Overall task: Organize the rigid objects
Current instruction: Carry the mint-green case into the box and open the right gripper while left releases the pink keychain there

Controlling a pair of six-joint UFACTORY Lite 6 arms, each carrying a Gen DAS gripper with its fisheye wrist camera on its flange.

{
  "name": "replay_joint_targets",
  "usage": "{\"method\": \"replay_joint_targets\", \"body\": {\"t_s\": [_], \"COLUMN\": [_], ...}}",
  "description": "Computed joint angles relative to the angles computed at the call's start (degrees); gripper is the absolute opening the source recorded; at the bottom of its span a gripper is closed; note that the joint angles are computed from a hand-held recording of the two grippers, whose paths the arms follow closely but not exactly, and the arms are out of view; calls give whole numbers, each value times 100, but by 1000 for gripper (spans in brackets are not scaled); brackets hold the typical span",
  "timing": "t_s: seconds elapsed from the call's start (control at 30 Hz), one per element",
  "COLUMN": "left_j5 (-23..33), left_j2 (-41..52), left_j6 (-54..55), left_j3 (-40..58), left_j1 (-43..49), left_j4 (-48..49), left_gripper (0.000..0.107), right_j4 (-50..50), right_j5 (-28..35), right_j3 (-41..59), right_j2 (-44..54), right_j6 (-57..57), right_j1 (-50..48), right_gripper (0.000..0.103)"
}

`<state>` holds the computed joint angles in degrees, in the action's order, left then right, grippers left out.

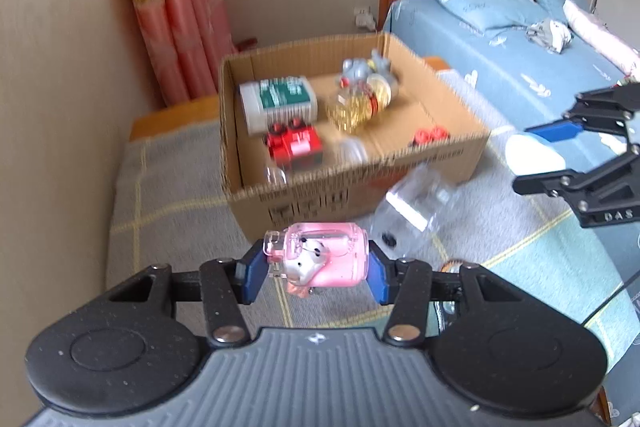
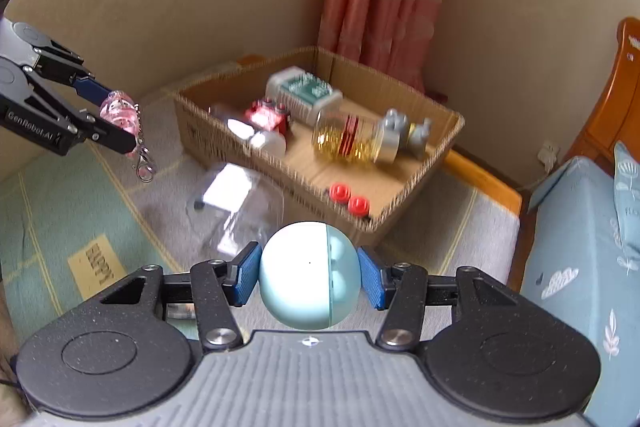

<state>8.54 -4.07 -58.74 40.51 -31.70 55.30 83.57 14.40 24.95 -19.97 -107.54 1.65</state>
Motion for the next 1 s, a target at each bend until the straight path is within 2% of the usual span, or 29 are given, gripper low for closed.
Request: {"method": "replay_joint_targets", "body": {"t_s": [0.23,0.4,0.6,0.67,0.7,0.73,0.8,1.0], "left_j5": [181,141,333,429,471,562,762,1549], "left_j2": [-48,70,832,1173,1346,1554,1999,3734], "left_j6": [67,1576,3074,3666,3963,4242,4606,5447], "left_j3": [441,969,2119,2594,2820,3099,3691,6098], "left_j1": [-6,132,237,281,301,311,323,368], "left_j4": [19,-1413,-2704,-3243,-3512,-3756,-4062,-4824], "left_gripper": [49,49,49,49,49,49,49,50], "right_j4": [236,846,1094,1643,1804,2044,2509,2400], "right_j5": [28,-152,-218,-135,-112,-83,-4,64], "right_j3": [1390,2358,3069,2998,2935,2835,2550,1679], "right_j2": [1245,2455,3488,3489,3436,3340,3047,1986], "right_j6": [166,-99,71,-364,-476,-687,-1105,-973], "right_j1": [245,605,748,693,664,629,539,223], "right_gripper": [58,58,58,67,77,83,88,95]}}
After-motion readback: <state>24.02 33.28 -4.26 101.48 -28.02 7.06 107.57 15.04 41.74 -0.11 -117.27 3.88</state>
